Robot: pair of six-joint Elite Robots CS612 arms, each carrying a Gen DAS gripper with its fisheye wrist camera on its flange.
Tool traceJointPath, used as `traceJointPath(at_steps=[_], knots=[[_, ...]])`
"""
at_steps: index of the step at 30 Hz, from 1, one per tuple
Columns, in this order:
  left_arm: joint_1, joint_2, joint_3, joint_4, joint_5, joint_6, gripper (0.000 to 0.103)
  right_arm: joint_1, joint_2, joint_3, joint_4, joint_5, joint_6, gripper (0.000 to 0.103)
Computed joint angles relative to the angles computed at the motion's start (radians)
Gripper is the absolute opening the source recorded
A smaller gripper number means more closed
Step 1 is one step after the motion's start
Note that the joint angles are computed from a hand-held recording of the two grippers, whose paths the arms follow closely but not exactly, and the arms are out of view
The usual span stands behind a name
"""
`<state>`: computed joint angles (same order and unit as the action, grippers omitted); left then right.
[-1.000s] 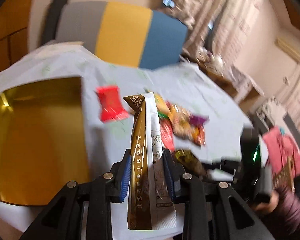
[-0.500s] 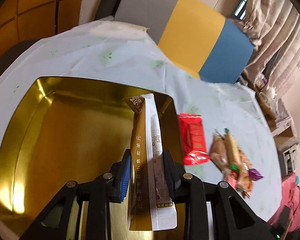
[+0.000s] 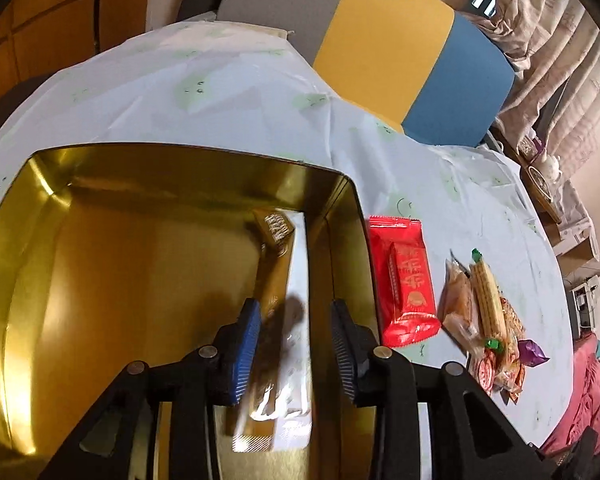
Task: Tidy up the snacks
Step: 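Drop the snack bar into the gold tin with the left tool while the right tool holds the brown bag, then move the brown sesame bag over the gold tin and open the right tool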
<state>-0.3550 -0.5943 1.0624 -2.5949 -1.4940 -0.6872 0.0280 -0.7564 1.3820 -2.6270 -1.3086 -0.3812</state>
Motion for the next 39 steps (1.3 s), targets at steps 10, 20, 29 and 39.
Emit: traceJointPath(at_steps=[10, 20, 29, 39], knots=[[-0.067, -0.126, 0.205, -0.145, 0.212, 0.074, 0.037, 0.004, -0.001, 0.009, -0.026, -0.019, 0.012, 0.043], [-0.093, -0.187, 0.307, -0.159, 0.263, 0.009, 0.039, 0.008, -0.005, 0.015, -0.034, -0.031, 0.024, 0.042], [-0.104, -0.216, 0.362, -0.181, 0.293, -0.003, 0.039, 0.007, -0.004, 0.000, 0.004, -0.023, 0.056, 0.039], [-0.097, -0.232, 0.397, -0.192, 0.297, -0.028, 0.039, -0.011, -0.013, -0.011, 0.091, 0.128, 0.169, 0.037]])
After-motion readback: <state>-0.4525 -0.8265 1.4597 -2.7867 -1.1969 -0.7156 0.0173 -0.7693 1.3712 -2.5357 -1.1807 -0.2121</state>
